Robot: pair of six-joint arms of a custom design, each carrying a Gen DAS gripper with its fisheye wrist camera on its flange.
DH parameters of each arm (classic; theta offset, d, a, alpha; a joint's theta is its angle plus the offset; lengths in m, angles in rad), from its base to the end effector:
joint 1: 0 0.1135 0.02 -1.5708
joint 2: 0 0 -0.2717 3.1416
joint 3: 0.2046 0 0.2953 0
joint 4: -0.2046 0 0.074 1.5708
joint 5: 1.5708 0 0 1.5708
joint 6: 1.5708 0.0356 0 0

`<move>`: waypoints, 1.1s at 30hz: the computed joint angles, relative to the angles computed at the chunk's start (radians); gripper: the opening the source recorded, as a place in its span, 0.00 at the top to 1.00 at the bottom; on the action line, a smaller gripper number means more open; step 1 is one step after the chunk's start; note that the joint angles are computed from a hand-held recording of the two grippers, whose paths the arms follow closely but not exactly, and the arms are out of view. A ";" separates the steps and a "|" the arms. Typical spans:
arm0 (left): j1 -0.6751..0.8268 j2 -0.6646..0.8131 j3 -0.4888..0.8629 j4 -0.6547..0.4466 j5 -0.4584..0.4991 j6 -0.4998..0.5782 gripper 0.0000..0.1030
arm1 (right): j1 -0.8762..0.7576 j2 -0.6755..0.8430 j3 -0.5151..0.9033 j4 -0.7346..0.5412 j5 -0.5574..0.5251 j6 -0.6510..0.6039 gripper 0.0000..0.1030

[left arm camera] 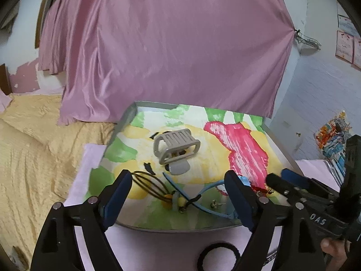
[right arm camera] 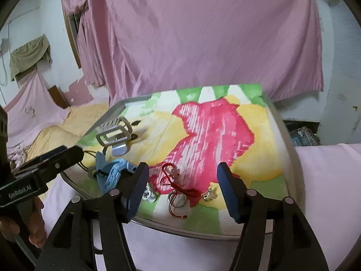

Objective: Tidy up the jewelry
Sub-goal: 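Open both tools to drop the clip and string into the tray, then withdraw both open tools from the tray back over the table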

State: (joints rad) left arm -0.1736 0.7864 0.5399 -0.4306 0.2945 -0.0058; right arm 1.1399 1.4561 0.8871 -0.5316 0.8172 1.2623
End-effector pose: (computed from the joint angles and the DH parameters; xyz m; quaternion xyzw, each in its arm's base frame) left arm 0.2024 -0.0460 0.2257 0.1379 0.8836 -0.1701 0.4139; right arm 0.1528 0.2703 0.1905 0.1470 0.8851 0.0597 0.4375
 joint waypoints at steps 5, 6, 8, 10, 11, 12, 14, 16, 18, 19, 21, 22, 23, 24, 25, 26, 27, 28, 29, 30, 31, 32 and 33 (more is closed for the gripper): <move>0.032 -0.099 -0.044 -0.004 -0.006 0.001 0.11 | 0.052 0.005 0.027 -0.086 0.082 0.081 0.32; 0.038 -0.118 -0.050 -0.010 -0.004 0.004 0.10 | 0.064 0.007 0.034 -0.105 0.097 0.100 0.32; 0.053 -0.165 -0.066 -0.018 0.005 0.010 0.08 | 0.088 0.007 0.043 -0.137 0.127 0.135 0.25; 0.073 -0.229 -0.087 -0.028 0.019 0.013 0.05 | 0.118 0.013 0.057 -0.184 0.161 0.185 0.23; 0.077 -0.252 -0.096 -0.029 0.019 0.012 0.04 | 0.135 0.020 0.069 -0.219 0.180 0.218 0.22; 0.084 -0.290 -0.108 -0.036 0.021 0.013 0.04 | 0.147 0.025 0.078 -0.243 0.193 0.242 0.22; 0.095 -0.343 -0.121 -0.052 0.029 0.019 0.03 | 0.172 0.034 0.093 -0.289 0.214 0.290 0.21; 0.114 -0.390 -0.131 -0.077 0.040 0.031 0.02 | 0.197 0.043 0.107 -0.332 0.230 0.339 0.17; 0.131 -0.426 -0.137 -0.100 0.053 0.036 0.02 | 0.226 0.055 0.123 -0.385 0.250 0.398 0.16; 0.143 -0.445 -0.141 -0.112 0.063 0.038 0.02 | 0.237 0.063 0.133 -0.411 0.257 0.423 0.16; 0.173 -0.489 -0.149 -0.143 0.084 0.044 0.02 | 0.266 0.080 0.153 -0.467 0.269 0.485 0.16; 0.187 -0.511 -0.152 -0.159 0.094 0.044 0.01 | 0.279 0.090 0.163 -0.489 0.274 0.512 0.16; 0.196 -0.529 -0.155 -0.173 0.103 0.045 0.01 | 0.296 0.100 0.175 -0.519 0.280 0.548 0.16; 0.217 -0.552 -0.157 -0.192 0.123 0.048 0.01 | 0.311 0.111 0.186 -0.547 0.284 0.581 0.16; 0.236 -0.572 -0.158 -0.212 0.140 0.053 0.01 | 0.324 0.120 0.196 -0.573 0.287 0.611 0.16; 0.253 -0.587 -0.158 -0.228 0.153 0.058 0.01 | 0.342 0.131 0.208 -0.605 0.291 0.648 0.15; 0.268 -0.603 -0.158 -0.246 0.167 0.065 0.01 | 0.356 0.141 0.221 -0.628 0.293 0.671 0.15; 0.293 -0.620 -0.156 -0.275 0.190 0.076 0.01 | 0.368 0.148 0.229 -0.648 0.293 0.691 0.15; 0.308 -0.625 -0.154 -0.289 0.206 0.083 0.01 | 0.382 0.159 0.242 -0.675 0.294 0.716 0.15; 0.340 -0.639 -0.151 -0.321 0.240 0.099 0.01 | 0.394 0.171 0.257 -0.701 0.294 0.737 0.15; 0.362 -0.653 -0.149 -0.350 0.261 0.113 0.01 | 0.407 0.183 0.270 -0.727 0.292 0.759 0.15; 0.382 -0.665 -0.147 -0.377 0.278 0.129 0.01 | 0.419 0.195 0.283 -0.749 0.289 0.776 0.14; 0.396 -0.671 -0.145 -0.397 0.290 0.143 0.01 | 0.426 0.202 0.291 -0.761 0.288 0.785 0.14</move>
